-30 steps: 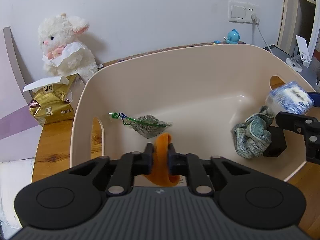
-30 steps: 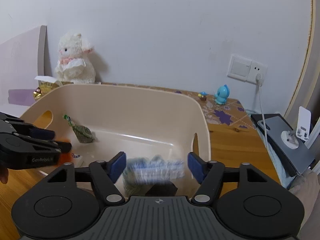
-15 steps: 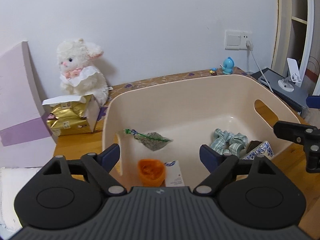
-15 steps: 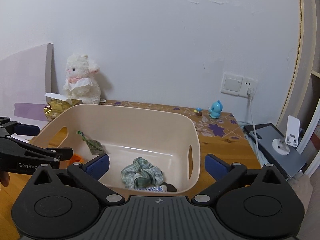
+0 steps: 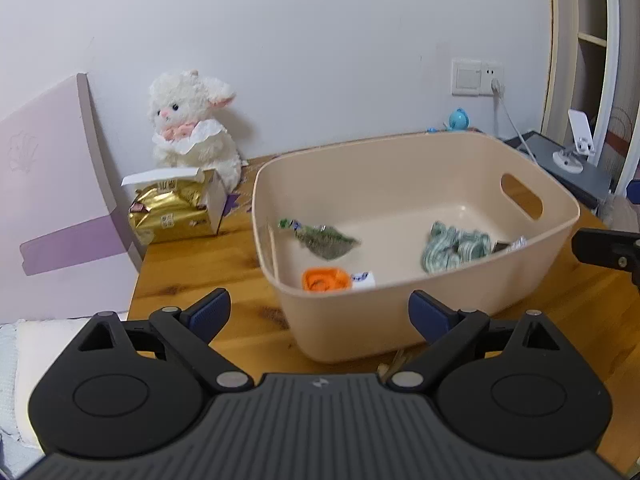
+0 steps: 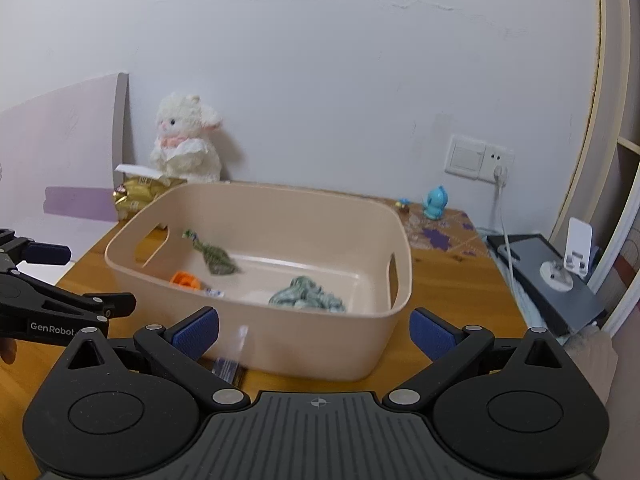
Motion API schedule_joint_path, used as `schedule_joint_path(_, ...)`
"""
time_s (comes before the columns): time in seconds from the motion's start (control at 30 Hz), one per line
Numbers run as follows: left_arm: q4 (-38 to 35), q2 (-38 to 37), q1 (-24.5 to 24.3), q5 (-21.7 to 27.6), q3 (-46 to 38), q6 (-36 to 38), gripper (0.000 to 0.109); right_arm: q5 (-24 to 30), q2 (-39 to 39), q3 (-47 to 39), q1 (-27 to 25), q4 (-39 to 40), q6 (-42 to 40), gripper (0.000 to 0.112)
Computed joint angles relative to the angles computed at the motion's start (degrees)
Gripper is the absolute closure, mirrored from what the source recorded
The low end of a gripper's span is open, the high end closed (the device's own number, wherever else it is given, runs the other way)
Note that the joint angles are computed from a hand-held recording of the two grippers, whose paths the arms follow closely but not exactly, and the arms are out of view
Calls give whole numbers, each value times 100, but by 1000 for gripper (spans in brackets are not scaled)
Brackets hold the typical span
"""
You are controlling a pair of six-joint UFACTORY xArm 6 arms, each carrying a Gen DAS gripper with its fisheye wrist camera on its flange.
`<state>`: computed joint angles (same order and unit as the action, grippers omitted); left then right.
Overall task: Organize objects
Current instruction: 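Move both tools back toward the hair clips and dark slim box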
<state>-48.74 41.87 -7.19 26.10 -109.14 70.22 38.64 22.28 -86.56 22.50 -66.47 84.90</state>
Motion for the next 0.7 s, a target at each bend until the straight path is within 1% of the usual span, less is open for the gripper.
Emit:
schedule_joint_path(0.2, -91, -189, 58, -85, 442, 282, 12, -71, 13, 183, 74, 193, -15, 9)
schedule_joint_path(0.4, 60, -163, 69, -88, 619, 342, 12, -244, 96, 345, 51, 419, -11, 9)
schedule_joint_path(0.53, 257, -68, 71, -58, 656, 288, 12, -414, 243, 343, 4, 636, -131, 9)
schedule_joint_path(0.7, 632, 161, 53, -42, 549, 41, 12, -620, 537, 201, -36, 1049, -426, 9)
